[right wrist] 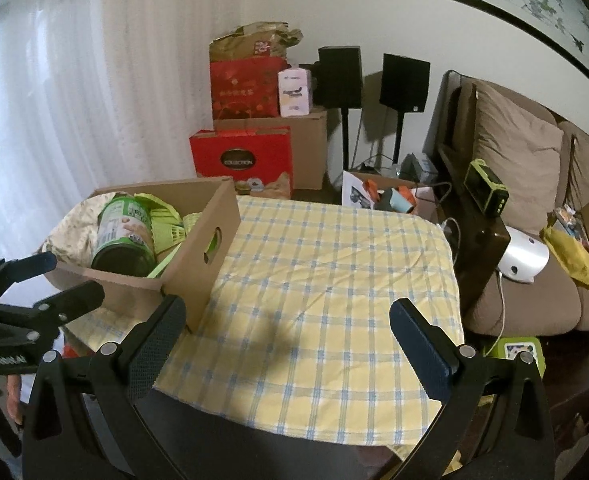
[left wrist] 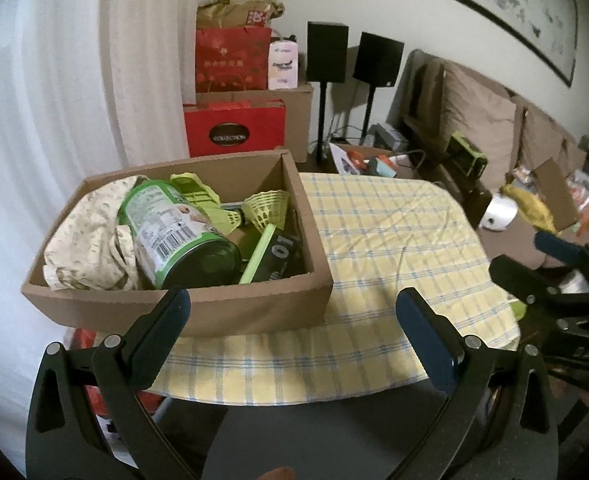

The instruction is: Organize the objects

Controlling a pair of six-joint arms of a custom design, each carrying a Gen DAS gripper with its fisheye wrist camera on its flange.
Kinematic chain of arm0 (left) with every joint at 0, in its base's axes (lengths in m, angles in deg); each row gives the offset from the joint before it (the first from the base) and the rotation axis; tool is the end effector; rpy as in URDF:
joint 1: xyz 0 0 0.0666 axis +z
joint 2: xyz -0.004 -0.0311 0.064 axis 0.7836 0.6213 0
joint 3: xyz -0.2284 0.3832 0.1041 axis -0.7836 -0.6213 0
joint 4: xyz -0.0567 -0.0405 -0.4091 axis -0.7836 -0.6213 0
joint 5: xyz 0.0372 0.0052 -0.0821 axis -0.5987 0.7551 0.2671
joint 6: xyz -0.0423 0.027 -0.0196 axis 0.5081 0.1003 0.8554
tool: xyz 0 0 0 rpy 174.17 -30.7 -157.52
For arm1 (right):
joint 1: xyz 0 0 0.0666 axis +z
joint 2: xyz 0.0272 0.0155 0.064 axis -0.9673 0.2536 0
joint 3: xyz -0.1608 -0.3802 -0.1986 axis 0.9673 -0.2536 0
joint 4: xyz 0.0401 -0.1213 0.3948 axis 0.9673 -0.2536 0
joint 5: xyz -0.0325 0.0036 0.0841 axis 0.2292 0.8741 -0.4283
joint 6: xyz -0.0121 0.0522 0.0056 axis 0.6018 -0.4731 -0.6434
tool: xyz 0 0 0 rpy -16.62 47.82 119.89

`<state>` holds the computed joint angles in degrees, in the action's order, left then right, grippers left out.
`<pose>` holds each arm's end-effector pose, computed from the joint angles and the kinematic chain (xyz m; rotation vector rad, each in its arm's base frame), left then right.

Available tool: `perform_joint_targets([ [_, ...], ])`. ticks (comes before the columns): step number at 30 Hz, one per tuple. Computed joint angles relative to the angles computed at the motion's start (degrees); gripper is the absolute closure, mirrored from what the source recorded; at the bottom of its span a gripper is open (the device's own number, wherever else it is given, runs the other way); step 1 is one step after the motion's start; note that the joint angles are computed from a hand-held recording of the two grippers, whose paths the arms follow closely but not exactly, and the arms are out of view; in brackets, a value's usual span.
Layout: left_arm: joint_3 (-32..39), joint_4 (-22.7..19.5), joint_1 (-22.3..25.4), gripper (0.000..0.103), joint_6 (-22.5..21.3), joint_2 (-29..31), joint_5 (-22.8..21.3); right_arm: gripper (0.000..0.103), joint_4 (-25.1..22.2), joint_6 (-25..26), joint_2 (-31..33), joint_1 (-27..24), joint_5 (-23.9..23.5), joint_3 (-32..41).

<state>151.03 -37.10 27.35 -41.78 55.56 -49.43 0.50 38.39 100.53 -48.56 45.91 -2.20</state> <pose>0.3133 -0.1271 0.5111 -0.2298 2.3064 0.0139 0.3549 0.1774 0.5192 -0.4473 2.1941 0.2587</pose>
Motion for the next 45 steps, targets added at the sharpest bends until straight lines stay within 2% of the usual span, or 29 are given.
perform_joint_targets([
  [2,-0.1,-0.2,-0.9,0.0,-0.4,0.3,-0.4,0.0,0.1,-0.3,-0.4,0.1,0.4,-0.5],
  [5,0.6,-2.7,-0.7,0.0,1.0,1.2,2.1,0.0,0.3,-0.8,-0.9,0.1,0.6,-1.1],
  [12,-0.3,-1.5,-1.9,0.0,2.0,0.1,-1.6,0.0,0.6,-0.5,-2.7,0.1,1.8,-2.2],
  [45,0.4,-2.0,-2.1,0.0,3.4,-0.8,-1.1,0.0,0.6,-1.3,-3.5,-0.3,2.4,-2.8],
])
